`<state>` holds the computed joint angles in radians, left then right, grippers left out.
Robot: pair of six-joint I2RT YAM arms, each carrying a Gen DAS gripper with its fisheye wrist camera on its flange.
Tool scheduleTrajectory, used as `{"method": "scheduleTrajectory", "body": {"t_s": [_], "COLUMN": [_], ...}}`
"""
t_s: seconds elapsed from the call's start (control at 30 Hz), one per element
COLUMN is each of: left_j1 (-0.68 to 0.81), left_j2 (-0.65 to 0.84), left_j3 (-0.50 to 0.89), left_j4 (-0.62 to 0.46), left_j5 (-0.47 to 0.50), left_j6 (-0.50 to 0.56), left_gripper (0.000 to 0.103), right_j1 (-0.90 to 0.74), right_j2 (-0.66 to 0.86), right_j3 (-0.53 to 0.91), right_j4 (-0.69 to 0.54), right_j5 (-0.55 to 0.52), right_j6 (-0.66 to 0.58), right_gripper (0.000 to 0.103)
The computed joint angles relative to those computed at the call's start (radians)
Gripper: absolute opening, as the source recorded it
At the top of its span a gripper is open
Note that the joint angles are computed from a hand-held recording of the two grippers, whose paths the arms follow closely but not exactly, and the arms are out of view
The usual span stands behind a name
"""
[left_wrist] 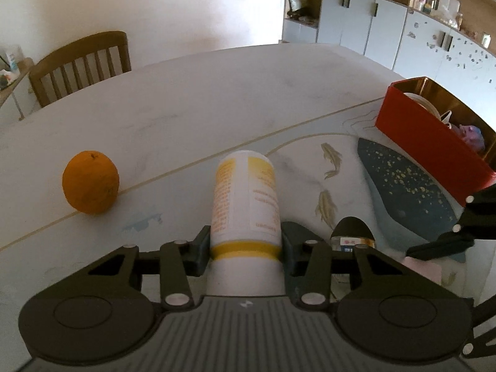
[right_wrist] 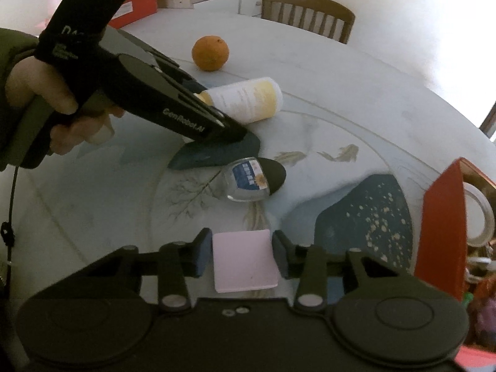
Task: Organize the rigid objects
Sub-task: 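Grasp the white-yellow pill bottle with left gripper while right gripper grasps the pink sponge, then carry pill bottle and pink sponge over the red tin and lower them in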
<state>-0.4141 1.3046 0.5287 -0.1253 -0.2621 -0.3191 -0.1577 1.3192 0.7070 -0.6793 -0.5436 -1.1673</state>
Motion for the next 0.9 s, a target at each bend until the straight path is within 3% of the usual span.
{"method": "scheduleTrajectory", "body": {"t_s": [0.5, 0.9], "left_j1": [-0.199, -0.45], "left_j2": [-0.171, -0.288], "left_j3": [-0.02, 0.031], "left_j4": [-0.196, -0.453], "left_j5": [-0.15, -0.3], "left_j6": [-0.245, -0.549], "left_gripper": [0.045, 0.044], "right_j1": [-0.228, -0.438], "right_j2": [-0.11, -0.052], "right_j3": [0.072, 0.238], "right_j4": [-0.233, -0.426], "right_j5": [-0.12, -0.237], "right_j6": [-0.077, -0.155], "right_gripper": [0.041, 0.041]}}
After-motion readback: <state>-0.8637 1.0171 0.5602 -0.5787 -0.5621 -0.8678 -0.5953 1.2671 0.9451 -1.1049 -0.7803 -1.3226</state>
